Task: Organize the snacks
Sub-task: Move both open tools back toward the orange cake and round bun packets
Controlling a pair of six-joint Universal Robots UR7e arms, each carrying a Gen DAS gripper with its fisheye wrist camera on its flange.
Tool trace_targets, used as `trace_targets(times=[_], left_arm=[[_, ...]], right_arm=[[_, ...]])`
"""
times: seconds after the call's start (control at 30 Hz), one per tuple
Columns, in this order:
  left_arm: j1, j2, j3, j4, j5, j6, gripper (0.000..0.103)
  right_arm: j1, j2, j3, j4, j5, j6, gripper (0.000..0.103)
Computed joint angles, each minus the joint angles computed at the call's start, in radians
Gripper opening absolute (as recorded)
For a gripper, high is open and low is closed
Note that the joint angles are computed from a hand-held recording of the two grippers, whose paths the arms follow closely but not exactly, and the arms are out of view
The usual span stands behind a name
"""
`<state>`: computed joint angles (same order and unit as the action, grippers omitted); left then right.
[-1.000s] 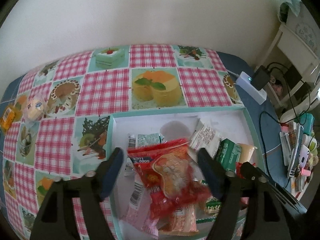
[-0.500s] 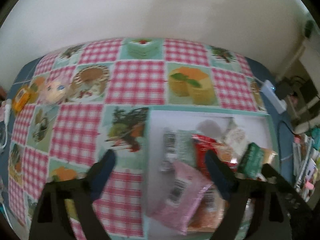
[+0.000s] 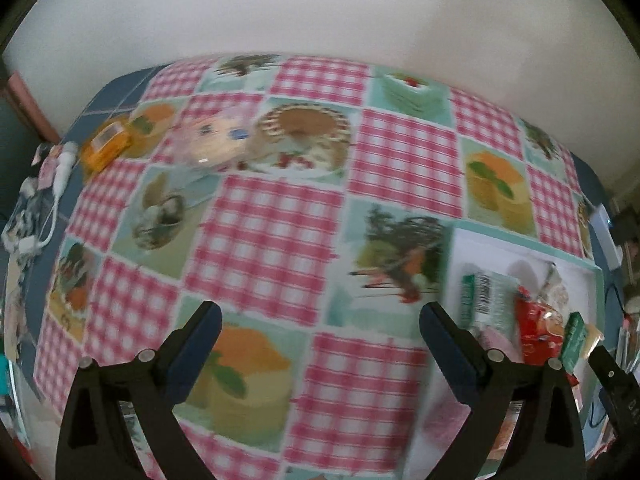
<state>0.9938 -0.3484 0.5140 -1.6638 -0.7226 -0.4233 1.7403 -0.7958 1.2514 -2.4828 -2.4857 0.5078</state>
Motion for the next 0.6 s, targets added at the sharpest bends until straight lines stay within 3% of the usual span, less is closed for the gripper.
trace_targets(times=[0.37,0.6], left_arm=[[0.027,-0.129,0.119,0.029,0.186,-0.083,0.099],[0.055,-0.223,0.205,0.037,0.234,-0.173,0.099]], right_arm=[[0.057,0.090,-0.091,-0.005,0.014,-0.102,0.103],[0.095,0.174,-0.189,0.025,0.048,-0.163,0.103]])
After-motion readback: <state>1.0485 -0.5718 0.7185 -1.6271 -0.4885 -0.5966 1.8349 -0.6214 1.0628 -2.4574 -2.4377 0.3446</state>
